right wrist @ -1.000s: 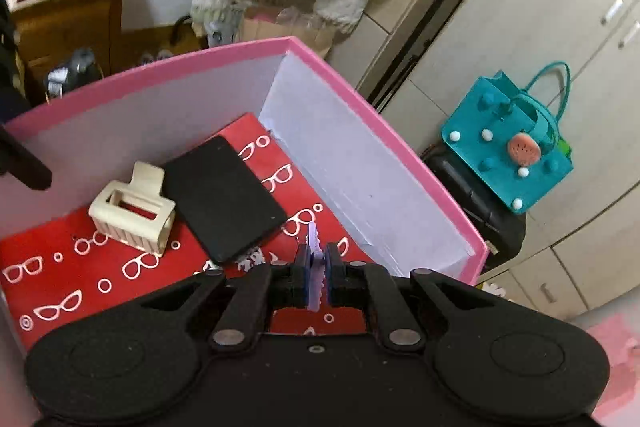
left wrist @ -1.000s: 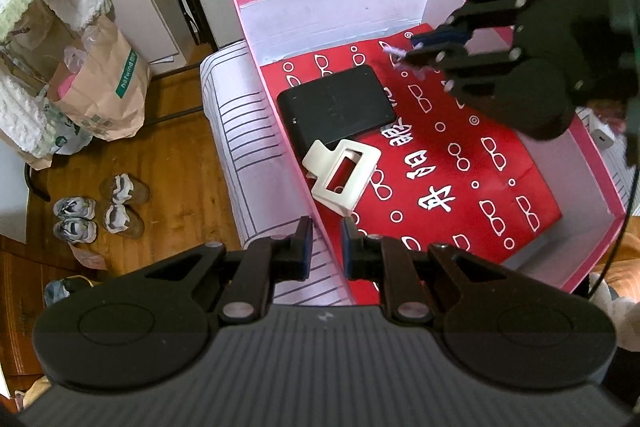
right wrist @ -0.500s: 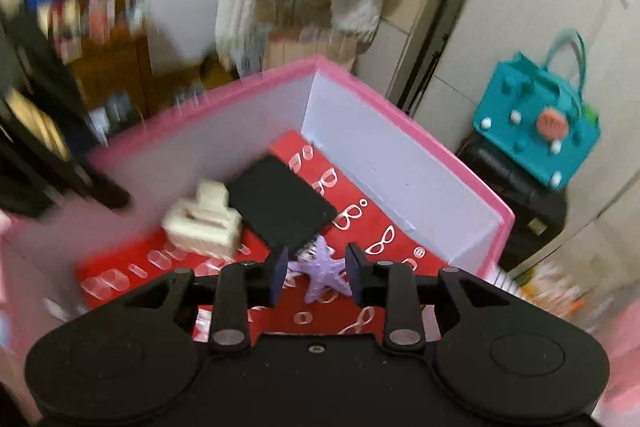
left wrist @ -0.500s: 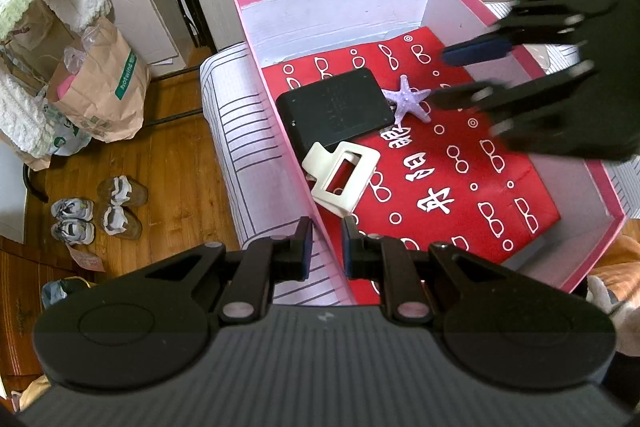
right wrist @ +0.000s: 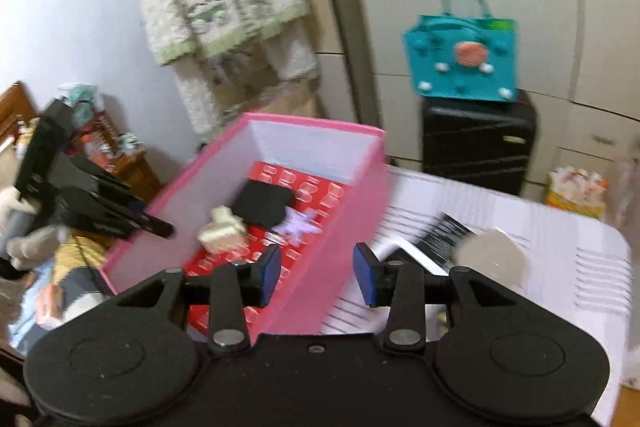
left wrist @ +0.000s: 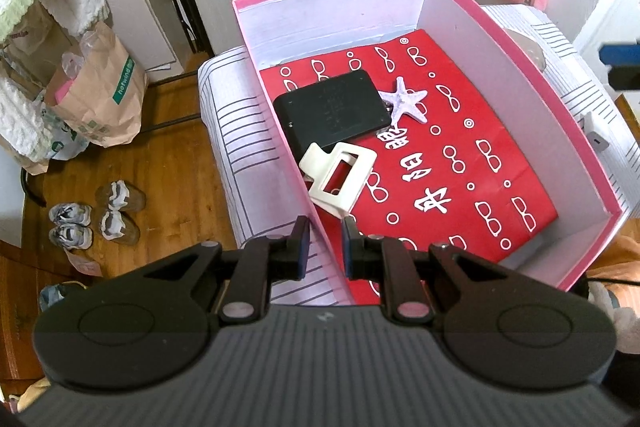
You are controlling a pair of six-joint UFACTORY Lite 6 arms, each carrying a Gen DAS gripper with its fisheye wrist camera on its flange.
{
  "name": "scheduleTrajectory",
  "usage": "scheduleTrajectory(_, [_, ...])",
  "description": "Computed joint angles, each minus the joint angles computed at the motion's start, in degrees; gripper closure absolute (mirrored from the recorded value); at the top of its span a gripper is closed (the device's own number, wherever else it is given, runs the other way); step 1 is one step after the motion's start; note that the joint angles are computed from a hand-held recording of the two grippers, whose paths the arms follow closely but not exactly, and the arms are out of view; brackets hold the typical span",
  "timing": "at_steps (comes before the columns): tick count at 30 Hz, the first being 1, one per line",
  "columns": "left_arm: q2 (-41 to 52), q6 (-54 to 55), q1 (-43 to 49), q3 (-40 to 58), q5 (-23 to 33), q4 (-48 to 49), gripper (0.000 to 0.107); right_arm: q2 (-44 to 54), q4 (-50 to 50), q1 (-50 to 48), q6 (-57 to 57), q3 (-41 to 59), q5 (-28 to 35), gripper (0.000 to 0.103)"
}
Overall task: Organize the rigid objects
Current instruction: 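Carry the lilac star clip into the pink box and release it, then move the right tool back and grasp the white pocket wifi router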
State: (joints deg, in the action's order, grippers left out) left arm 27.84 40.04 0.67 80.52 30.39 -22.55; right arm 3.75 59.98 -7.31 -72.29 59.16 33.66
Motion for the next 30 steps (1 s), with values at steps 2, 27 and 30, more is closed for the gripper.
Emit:
scheduleTrajectory(2, [-0.53,1.03,0.14,-0.87,-0.61,-0.89,0.093,-0.74,0.55,-2.79,-2.10,-3.21,-0.98,0.057])
scheduleTrajectory(27, [-2.54,-10.70,-2.60,-3.95,-5.33,7.38,0.095,24.65,-5.49,-3.51,-25.92,7.89,-4.15,0.038])
scheduleTrajectory(30, [-3.27,-13.34,-3.29,-5.08,-6.31,9.71,0.096,25.87,-6.92,-4.02,-25.73,8.41,-3.13,0.035])
